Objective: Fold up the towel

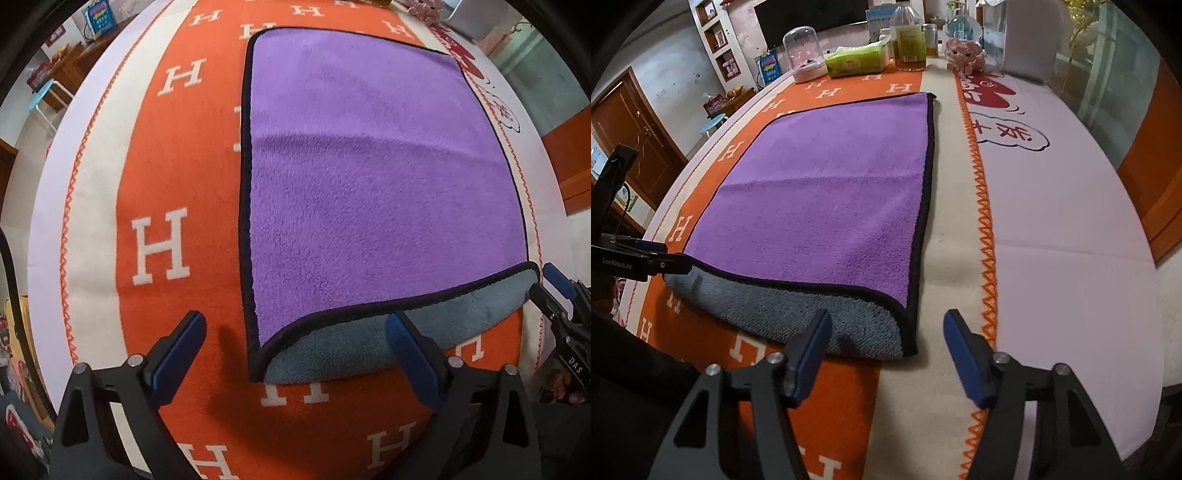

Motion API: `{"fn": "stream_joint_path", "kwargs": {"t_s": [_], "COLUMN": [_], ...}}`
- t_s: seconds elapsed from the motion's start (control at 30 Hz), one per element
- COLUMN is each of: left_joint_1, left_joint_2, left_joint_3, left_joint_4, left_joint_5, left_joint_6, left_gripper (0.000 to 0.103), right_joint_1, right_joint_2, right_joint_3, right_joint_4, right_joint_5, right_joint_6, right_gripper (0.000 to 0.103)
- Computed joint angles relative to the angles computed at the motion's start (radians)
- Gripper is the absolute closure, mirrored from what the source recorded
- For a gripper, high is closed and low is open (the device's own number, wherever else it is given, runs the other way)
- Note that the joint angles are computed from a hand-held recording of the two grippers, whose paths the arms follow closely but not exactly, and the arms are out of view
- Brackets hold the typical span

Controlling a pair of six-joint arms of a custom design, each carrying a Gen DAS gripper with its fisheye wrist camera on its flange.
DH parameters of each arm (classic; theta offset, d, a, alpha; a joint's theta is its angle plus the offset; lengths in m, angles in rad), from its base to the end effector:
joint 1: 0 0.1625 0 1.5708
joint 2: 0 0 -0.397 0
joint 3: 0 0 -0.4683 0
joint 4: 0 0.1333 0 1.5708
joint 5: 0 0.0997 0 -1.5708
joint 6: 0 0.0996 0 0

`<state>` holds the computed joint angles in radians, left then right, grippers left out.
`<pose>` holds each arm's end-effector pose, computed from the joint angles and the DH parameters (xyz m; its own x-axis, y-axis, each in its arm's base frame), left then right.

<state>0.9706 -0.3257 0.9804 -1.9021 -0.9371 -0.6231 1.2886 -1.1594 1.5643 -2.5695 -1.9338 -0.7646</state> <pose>-0.3026 -0.7825 -0.1034 -0.7662 0.0391 -0.6414 0.1088 0.9916 -0.0696 -0.1075 -0.7226 0.3205 -0.7678 -0.2255 0.5997 -0.4167 0.8868 -0.2000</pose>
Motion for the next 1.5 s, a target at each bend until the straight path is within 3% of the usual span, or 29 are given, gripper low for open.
{"fn": "stream_joint_path", "kwargs": {"t_s": [0.43, 0.9, 1.13, 1.5], "left_joint_1": [0.006, -0.006, -0.001, -0.003], "left_joint_2": [0.008, -0.069, -0.093, -0.106], "left_joint_3": [-0.008, 0.096, 0.125, 0.124], "left_joint_4": [0.001, -0.027, -0.043, -0.047], "left_joint_5": [-0.028, -0.026, -0.04, -0.042], "left_joint_6": [0.015, 0.027, 0.051, 0.089], "left_gripper": [0.046, 0.09, 0.095, 0.097], "right_joint_1": [0.004, 0.009, 0.012, 0.019], "right_joint_2": [0.005, -0.014, -0.021, -0.019], "right_joint_3": [-0.003, 0.028, 0.038, 0.033], "right_joint_4": [0.031, 0.006, 0.0, -0.022], "right_joint_5": [-0.001, -0.01, -0.017, -0.014], "right_joint_6": [-0.012, 0.003, -0.002, -0.003], "right_gripper": [0.066, 0.091, 0.098, 0.099]}}
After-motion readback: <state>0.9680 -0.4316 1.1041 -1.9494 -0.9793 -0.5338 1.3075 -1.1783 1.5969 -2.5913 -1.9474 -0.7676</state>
